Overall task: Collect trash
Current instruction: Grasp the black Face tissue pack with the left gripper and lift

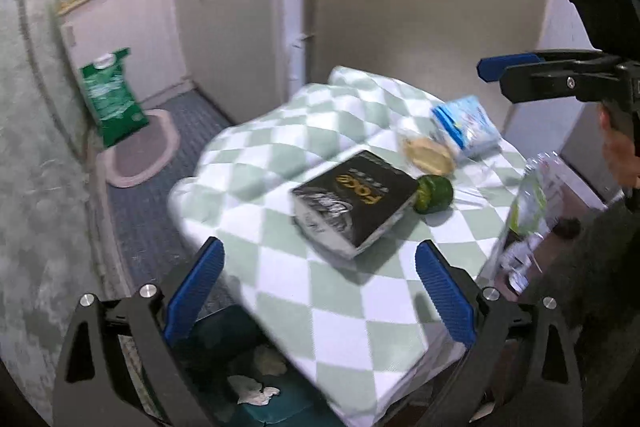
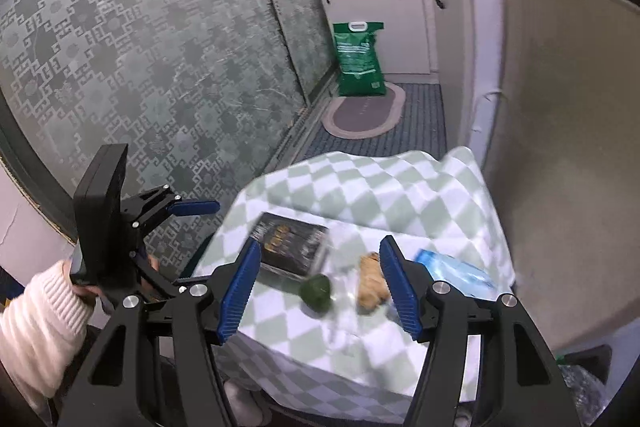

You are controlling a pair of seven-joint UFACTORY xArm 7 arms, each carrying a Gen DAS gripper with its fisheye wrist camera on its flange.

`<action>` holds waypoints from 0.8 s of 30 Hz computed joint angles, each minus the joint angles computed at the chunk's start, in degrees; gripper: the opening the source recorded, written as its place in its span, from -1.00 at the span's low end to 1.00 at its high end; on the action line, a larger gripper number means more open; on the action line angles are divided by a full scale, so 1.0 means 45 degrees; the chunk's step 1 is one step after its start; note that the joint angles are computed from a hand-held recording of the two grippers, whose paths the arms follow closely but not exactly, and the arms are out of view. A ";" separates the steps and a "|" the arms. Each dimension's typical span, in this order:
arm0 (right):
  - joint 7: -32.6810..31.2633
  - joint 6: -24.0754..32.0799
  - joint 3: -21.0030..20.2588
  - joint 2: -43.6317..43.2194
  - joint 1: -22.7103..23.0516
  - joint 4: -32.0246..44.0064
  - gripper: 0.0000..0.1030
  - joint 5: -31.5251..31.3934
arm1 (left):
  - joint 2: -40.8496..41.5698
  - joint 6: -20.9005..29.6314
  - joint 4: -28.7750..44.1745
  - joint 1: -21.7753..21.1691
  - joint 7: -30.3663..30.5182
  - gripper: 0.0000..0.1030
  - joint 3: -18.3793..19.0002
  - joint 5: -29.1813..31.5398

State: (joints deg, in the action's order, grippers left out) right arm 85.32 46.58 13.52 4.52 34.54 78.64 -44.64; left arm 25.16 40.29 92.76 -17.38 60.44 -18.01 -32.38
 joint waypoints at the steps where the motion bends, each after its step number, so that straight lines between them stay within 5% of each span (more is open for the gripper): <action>1: 0.0059 -0.0025 -0.0009 -0.0152 -0.0015 -0.0204 0.22 0.0036 | 0.0206 0.0096 0.0259 -0.0119 -0.0064 0.90 0.0046 0.0216; 9: 0.0148 -0.0281 0.0196 -0.0778 -0.0413 -0.1287 0.24 0.0600 | 0.1949 0.1782 0.2874 -0.0547 -0.0139 0.90 0.0003 0.1485; 24: -0.0109 -0.0992 0.0219 -0.0662 -0.0754 -0.1569 0.24 0.1310 | 0.3484 0.3716 0.5202 -0.0865 0.0471 0.90 -0.0085 0.1538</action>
